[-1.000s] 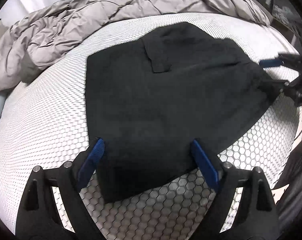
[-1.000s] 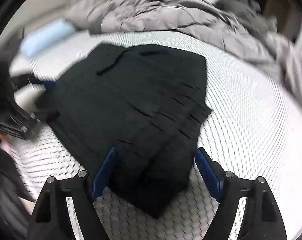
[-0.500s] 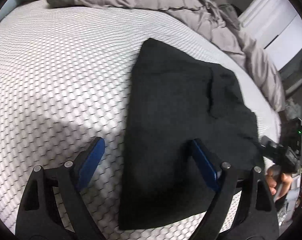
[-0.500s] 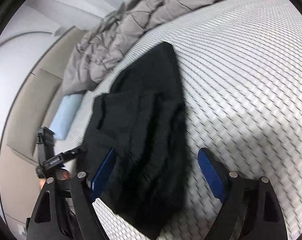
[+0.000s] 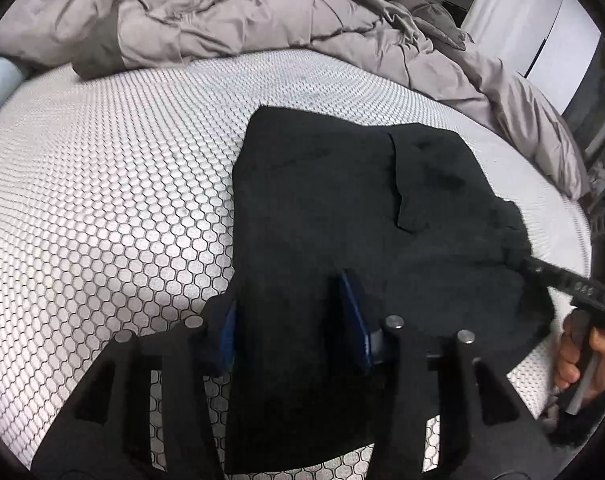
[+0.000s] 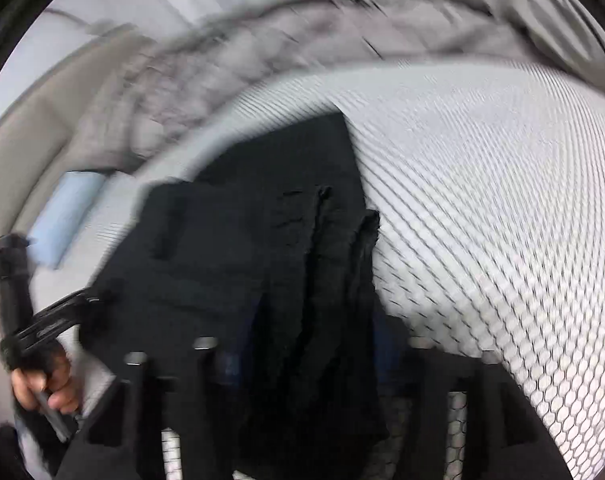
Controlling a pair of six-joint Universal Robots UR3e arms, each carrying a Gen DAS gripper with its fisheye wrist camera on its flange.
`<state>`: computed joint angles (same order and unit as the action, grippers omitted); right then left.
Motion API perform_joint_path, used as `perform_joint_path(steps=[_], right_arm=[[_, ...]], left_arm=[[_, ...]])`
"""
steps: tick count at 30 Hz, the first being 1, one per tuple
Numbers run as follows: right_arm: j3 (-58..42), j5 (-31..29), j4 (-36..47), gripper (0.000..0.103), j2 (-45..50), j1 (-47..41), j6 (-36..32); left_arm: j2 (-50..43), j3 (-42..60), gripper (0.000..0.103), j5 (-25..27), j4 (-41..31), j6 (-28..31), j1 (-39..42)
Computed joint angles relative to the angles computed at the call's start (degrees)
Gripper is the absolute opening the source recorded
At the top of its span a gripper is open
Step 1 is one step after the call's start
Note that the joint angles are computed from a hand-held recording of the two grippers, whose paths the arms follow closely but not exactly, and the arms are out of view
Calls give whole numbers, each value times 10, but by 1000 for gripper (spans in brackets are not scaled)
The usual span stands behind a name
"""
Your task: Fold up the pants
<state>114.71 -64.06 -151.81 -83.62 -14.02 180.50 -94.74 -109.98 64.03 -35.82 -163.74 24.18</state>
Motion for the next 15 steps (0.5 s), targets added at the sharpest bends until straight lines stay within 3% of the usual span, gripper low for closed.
perform_joint_path(steps=[4, 8, 11, 15], right_arm=[[52, -13, 0, 66, -76, -12, -37], [115, 30, 19, 88, -151, -43, -114], [98, -41, 41, 88, -131, -8, -140], [122, -25, 99, 89, -193, -54, -179]], left_arm=[[52, -43, 50, 28, 10, 5, -9], [90, -102, 68, 57, 77, 6, -32], [121, -136, 71, 80, 89, 21, -49], [148, -175, 81, 95, 115, 26, -46]])
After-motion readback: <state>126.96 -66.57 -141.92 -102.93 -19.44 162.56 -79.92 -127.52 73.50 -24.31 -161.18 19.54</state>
